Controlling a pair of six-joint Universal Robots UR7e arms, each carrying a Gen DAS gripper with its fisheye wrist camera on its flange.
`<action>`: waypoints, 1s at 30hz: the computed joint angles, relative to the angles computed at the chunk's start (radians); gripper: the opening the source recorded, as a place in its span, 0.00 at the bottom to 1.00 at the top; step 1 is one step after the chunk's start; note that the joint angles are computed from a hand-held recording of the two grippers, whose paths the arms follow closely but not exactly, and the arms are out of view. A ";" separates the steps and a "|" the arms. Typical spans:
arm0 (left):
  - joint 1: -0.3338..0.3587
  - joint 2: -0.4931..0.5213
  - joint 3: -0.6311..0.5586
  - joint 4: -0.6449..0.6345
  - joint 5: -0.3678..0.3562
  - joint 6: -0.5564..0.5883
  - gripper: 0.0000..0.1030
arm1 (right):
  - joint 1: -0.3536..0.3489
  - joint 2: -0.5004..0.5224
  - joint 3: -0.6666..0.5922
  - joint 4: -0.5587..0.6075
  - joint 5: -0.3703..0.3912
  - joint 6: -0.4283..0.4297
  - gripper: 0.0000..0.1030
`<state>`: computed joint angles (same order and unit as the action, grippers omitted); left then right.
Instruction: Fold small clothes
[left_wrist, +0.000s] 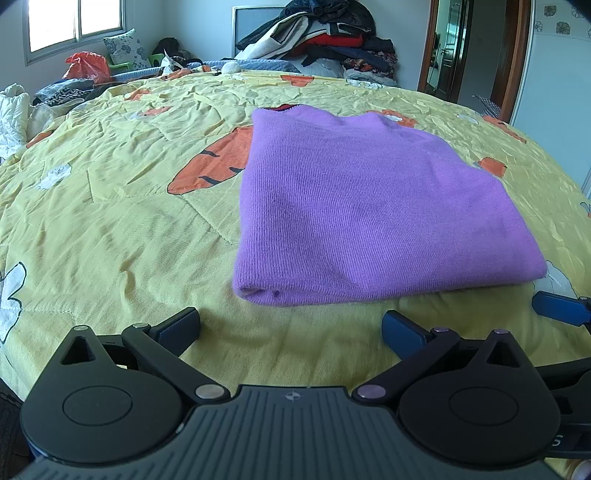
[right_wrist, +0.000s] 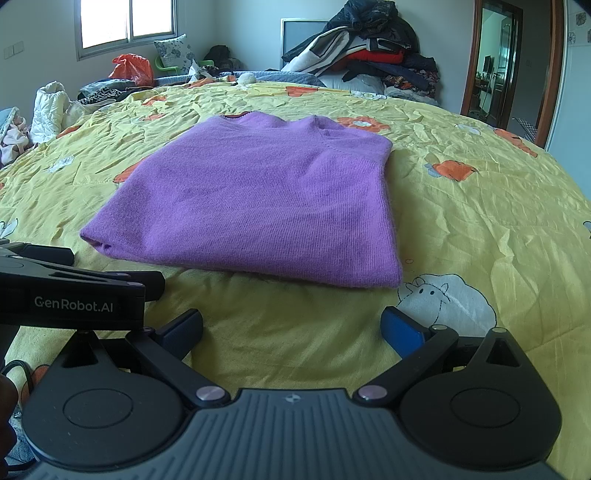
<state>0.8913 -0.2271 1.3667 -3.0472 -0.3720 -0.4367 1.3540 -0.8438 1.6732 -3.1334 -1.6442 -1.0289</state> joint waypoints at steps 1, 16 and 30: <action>0.000 -0.001 0.001 0.001 0.000 -0.002 1.00 | 0.000 0.000 0.000 0.000 0.000 0.000 1.00; 0.000 0.000 0.001 0.000 0.000 -0.001 1.00 | -0.001 -0.001 0.001 0.000 0.001 0.000 1.00; 0.001 0.001 -0.003 0.011 -0.002 -0.006 1.00 | 0.000 0.000 0.000 -0.001 0.000 0.000 1.00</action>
<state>0.8920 -0.2263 1.3642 -3.0358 -0.3739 -0.4422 1.3538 -0.8440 1.6737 -3.1340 -1.6440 -1.0291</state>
